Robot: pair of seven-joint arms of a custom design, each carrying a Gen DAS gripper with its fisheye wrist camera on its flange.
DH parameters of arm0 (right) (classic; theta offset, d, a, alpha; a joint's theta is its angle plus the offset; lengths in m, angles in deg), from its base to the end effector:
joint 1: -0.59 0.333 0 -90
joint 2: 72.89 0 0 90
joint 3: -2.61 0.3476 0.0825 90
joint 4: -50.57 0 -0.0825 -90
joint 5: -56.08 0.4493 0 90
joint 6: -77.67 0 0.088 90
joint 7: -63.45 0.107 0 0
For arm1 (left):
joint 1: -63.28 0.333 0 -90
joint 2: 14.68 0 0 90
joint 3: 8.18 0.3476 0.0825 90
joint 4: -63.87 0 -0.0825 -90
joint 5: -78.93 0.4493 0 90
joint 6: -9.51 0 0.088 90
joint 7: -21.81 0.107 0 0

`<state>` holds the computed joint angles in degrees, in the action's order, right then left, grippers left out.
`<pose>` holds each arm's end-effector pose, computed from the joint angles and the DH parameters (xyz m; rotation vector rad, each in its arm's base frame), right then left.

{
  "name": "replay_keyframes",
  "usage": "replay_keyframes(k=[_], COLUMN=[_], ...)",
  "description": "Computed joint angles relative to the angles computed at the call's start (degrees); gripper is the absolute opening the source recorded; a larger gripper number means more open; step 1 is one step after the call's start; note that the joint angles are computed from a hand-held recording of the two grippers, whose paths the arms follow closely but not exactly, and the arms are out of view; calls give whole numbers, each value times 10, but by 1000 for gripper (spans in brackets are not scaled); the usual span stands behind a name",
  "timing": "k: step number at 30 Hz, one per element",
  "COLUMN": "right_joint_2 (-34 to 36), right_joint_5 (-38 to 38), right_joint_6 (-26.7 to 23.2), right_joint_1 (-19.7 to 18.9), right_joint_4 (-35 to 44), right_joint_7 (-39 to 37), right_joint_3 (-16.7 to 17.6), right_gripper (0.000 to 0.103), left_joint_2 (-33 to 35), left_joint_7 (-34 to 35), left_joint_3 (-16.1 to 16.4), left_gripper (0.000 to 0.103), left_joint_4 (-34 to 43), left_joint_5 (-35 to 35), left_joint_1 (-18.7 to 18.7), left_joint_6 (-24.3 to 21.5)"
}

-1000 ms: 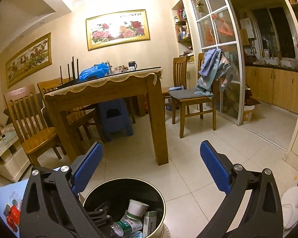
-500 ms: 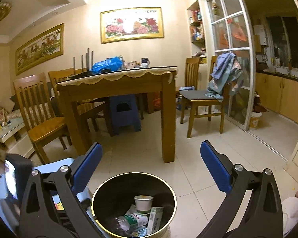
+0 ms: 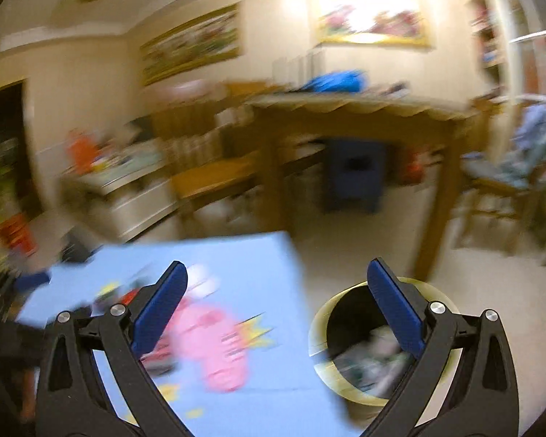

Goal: Collect trash
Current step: 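Return to the table and grasp the red snack wrapper with the right tool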

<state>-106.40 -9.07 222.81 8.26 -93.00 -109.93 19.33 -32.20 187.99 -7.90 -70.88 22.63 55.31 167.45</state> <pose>0.4140 0.2110 0.5355 -1.1747 1.8738 -1.0922 0.5391 -0.0379 0.5169 -1.0724 2.2059 -1.0130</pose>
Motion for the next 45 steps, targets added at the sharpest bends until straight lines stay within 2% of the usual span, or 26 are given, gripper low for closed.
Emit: replay_keyframes(k=[1, 3, 5, 9, 11, 14, 17, 19, 20, 21, 22, 28, 29, 31, 32, 33, 34, 37, 41, 43, 45], right_joint_2=[34, 84, 137, 210, 244, 261, 269, 291, 300, 320, 344, 436, 453, 475, 482, 485, 486, 466, 399, 351, 312], right_joint_5=[0, 5, 9, 25, 55, 66, 37, -6, 2, 46, 102, 239, 257, 273, 296, 303, 311, 303, 309, 302, 279], right_joint_6=[40, 72, 89, 111, 115, 123, 154, 189, 199, 199, 187, 156, 120, 80, 72, 60, 51, 79, 159, 214, 246], right_joint_1=[7, 17, 31, 66, 84, 99, 104, 105, 109, 117, 125, 149, 156, 169, 170, 176, 181, 193, 186, 172, 151], right_joint_4=[13, 37, 66, 103, 123, 127, 136, 162, 173, 193, 218, 315, 338, 364, 369, 370, 370, 340, 250, 189, 143], right_joint_7=[-8, -26, -45, -82, -97, -79, -59, -55, -79, -140, -211, -389, -419, -451, -475, -482, -487, -472, -419, -367, -318], right_joint_3=[-8, -10, -7, -22, -34, -46, -56, -60, -65, -70, -74, -94, -95, -103, -102, -107, -109, -119, -123, -128, -125], right_gripper=[97, 97, 97, 97, 97, 97, 97, 94, 83, 69, 66, 57, 57, 56, 40, 21, 20, 18, 18, 18, 18], left_joint_2=[13, 35, 53, 77, 82, 93, 97, 104, 106, 108, 109, 119, 122, 125, 125, 126, 126, 125, 128, 136, 148], left_joint_7=[-17, -41, -54, -14, 6, -8, -7, -17, -25, -31, -37, -54, -58, -59, -59, -58, -58, -57, -44, -38, -39], left_joint_3=[6, 12, 16, 29, 31, 27, 28, 24, 21, 19, 18, 14, 13, 12, 11, 11, 10, 8, 10, 8, -3], left_gripper=[96, 96, 96, 96, 96, 96, 96, 96, 96, 96, 96, 96, 96, 96, 96, 96, 96, 96, 96, 96, 96], left_joint_4=[7, 19, 28, 36, 37, 49, 62, 70, 73, 76, 79, 92, 95, 97, 98, 98, 98, 97, 108, 123, 142], left_joint_5=[17, 40, 56, 28, 11, 10, -8, -8, -4, -1, 2, 15, 22, 24, 23, 22, 23, 22, 26, 29, 42], left_joint_1=[16, 41, 62, 83, 95, 115, 130, 139, 143, 146, 150, 165, 167, 169, 171, 171, 172, 172, 174, 173, 167], left_joint_6=[0, 2, 5, 8, -5, -39, -77, -93, -99, -107, -114, -142, -145, -150, -152, -153, -154, -157, -193, -217, -220])
